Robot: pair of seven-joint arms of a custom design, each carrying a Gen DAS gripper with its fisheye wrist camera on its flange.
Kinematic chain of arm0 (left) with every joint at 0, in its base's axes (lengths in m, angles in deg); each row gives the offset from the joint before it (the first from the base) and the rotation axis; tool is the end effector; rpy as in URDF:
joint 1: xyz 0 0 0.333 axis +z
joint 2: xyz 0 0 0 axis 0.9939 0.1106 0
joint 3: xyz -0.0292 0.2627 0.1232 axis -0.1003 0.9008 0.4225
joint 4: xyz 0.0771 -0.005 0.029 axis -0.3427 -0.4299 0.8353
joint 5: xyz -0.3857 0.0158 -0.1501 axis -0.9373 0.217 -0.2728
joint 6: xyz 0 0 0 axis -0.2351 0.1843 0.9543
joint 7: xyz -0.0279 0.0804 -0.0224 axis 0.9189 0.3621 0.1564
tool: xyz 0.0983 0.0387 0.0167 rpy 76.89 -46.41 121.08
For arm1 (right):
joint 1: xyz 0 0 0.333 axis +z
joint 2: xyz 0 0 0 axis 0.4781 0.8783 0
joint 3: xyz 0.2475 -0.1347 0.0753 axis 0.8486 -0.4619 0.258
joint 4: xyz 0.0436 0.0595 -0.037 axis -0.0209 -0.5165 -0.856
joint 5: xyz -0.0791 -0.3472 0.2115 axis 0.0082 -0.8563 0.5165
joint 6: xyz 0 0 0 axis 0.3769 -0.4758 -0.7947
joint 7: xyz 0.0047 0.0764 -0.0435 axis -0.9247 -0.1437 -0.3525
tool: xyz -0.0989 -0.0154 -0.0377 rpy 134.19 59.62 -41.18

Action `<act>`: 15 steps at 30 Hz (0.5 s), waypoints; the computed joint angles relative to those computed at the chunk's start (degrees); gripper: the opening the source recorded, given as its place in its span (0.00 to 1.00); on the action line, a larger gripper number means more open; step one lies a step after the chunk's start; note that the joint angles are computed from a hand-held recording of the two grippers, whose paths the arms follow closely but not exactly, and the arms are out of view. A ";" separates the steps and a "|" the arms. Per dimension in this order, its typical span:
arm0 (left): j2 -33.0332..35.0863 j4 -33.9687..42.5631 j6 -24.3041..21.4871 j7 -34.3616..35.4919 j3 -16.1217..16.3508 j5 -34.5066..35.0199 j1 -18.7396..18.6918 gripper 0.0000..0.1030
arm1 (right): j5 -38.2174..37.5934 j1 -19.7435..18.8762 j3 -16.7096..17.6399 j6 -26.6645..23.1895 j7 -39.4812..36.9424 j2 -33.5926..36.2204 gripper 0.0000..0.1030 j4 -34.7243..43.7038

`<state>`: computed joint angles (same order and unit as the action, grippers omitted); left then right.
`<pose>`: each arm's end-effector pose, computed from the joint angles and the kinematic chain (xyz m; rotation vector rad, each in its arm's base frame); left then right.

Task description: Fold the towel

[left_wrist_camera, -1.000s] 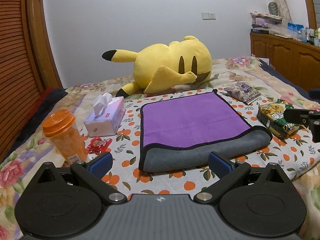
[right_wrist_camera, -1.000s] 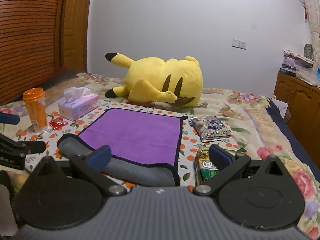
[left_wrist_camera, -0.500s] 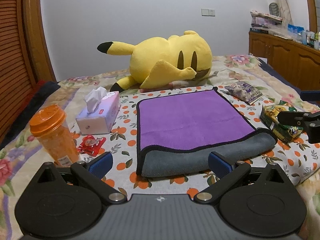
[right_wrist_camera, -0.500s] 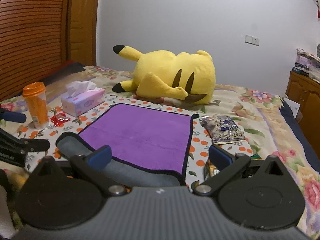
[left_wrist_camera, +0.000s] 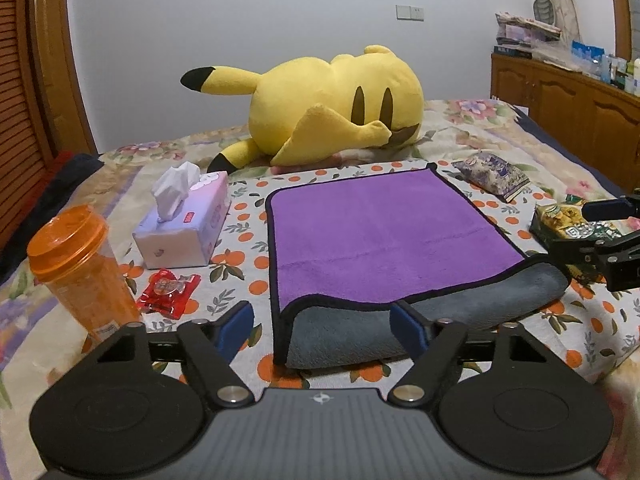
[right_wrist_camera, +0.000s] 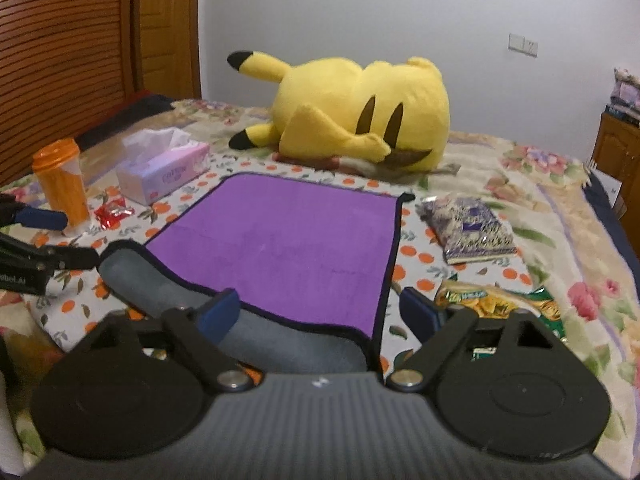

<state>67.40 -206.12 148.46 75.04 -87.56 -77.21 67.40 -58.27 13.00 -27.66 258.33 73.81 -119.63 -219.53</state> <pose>0.5083 -0.3012 0.4250 -0.9911 2.2395 -1.0623 0.3750 0.1558 0.4200 -1.5055 1.7978 -0.9988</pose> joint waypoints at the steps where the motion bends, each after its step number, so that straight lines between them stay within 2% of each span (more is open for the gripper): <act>1: 0.33 0.31 -0.25 -0.18 0.15 0.41 0.03 0.71 | -0.01 0.12 -0.36 0.04 -0.38 0.65 0.83 0.15; 8: 3.26 3.41 -4.00 -6.51 0.88 7.04 1.29 0.59 | 1.47 2.10 -4.34 0.60 -2.86 4.78 0.75 0.38; 15: 5.69 5.47 -6.07 -14.21 1.69 15.66 2.23 0.50 | 2.56 2.69 -6.42 0.88 -4.34 7.64 0.70 0.85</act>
